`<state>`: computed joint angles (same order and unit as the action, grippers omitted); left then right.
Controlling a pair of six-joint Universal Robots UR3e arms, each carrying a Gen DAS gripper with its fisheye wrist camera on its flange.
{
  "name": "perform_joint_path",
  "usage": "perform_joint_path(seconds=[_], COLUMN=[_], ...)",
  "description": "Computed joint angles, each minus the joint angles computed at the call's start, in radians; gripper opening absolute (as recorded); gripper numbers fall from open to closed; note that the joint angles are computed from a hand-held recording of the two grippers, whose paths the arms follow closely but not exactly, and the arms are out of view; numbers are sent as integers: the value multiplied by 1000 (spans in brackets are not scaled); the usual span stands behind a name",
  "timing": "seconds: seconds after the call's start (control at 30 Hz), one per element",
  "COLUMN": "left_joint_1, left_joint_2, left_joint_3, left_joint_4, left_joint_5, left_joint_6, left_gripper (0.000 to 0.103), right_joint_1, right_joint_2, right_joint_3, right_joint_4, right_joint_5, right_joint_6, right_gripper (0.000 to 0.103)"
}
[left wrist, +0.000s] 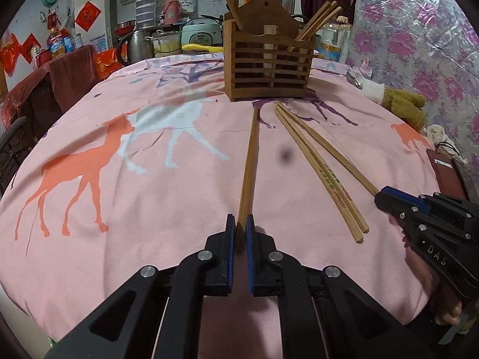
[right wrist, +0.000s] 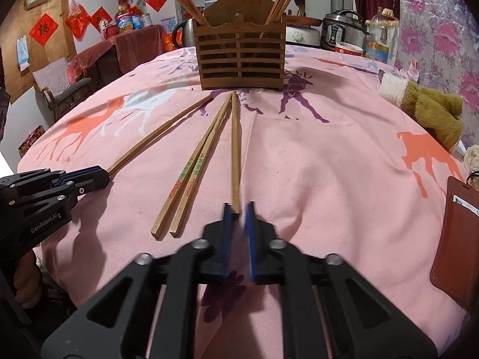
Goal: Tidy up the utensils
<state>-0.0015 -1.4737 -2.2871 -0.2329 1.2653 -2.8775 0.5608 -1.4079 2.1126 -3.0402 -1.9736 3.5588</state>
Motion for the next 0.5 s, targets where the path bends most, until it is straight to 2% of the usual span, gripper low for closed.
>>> perform_joint_path(seconds=[0.13,0.5], left_joint_1=[1,23], left_joint_2=[23,105], left_joint_3=[-3,27], left_joint_4=[-11,-79], left_joint_5=[2,-10], left_joint_6=[-5,-18], left_gripper=[7,6], right_joint_1=[9,-17], right_joint_2=[-15,-110], right_joint_3=[13,48], right_joint_4=[-21,-44], right_joint_5=[-35,-39], right_joint_6=[9,31], right_gripper=[7,6])
